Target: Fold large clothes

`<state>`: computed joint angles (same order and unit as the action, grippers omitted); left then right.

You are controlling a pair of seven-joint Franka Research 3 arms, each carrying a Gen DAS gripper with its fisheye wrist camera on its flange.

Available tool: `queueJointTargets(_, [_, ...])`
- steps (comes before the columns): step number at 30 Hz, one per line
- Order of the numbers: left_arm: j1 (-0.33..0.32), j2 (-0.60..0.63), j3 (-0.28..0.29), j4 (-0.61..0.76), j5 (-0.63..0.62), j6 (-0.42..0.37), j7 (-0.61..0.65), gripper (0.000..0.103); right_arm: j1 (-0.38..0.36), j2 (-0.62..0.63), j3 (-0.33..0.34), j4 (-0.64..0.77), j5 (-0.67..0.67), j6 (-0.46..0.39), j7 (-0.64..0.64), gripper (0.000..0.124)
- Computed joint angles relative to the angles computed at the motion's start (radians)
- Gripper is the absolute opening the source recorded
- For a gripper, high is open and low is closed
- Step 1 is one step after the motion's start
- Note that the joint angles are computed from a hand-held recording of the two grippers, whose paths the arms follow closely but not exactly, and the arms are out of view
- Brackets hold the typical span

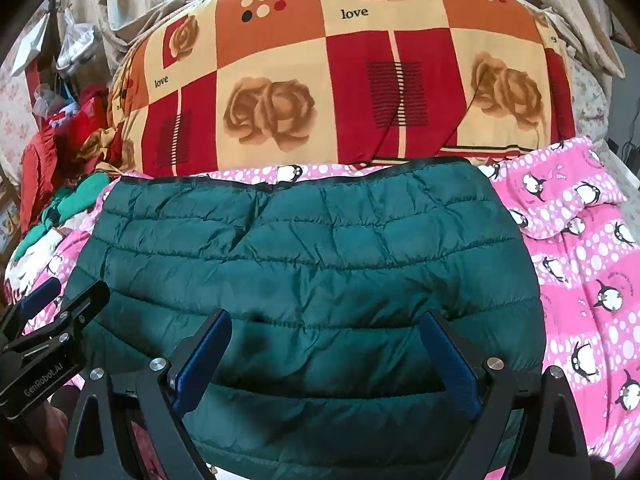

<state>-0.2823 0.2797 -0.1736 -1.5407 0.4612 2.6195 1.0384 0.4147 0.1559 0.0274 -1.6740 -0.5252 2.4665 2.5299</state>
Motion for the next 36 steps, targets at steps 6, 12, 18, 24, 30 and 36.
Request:
queueJointTargets(6, [0.004, 0.001, -0.001, -0.001, -0.007, 0.001, 0.008, 0.092, -0.001, 0.007, 0.0, 0.007, 0.006, -0.006, -0.011, 0.094])
queueJointTargets(12, [0.004, 0.001, 0.0, -0.003, -0.009, 0.006, 0.009, 0.092, 0.002, 0.011, -0.003, 0.009, 0.012, -0.004, -0.017, 0.094])
queueJointTargets(18, [0.005, 0.005, 0.0, 0.0, -0.014, 0.005, 0.012, 0.092, 0.004, 0.015, -0.005, 0.014, 0.011, -0.007, -0.014, 0.094])
queueJointTargets(24, [0.006, 0.01, -0.001, 0.006, -0.02, -0.001, 0.019, 0.092, 0.002, 0.021, -0.008, 0.017, 0.02, -0.008, -0.02, 0.094])
queueJointTargets(30, [0.002, 0.019, 0.003, 0.015, -0.014, -0.003, 0.016, 0.092, -0.001, 0.021, -0.01, 0.013, 0.034, -0.002, -0.03, 0.094])
queueJointTargets(36, [-0.003, 0.03, 0.004, 0.032, -0.013, -0.015, 0.017, 0.092, -0.002, 0.024, -0.012, 0.017, 0.034, 0.0, -0.029, 0.094])
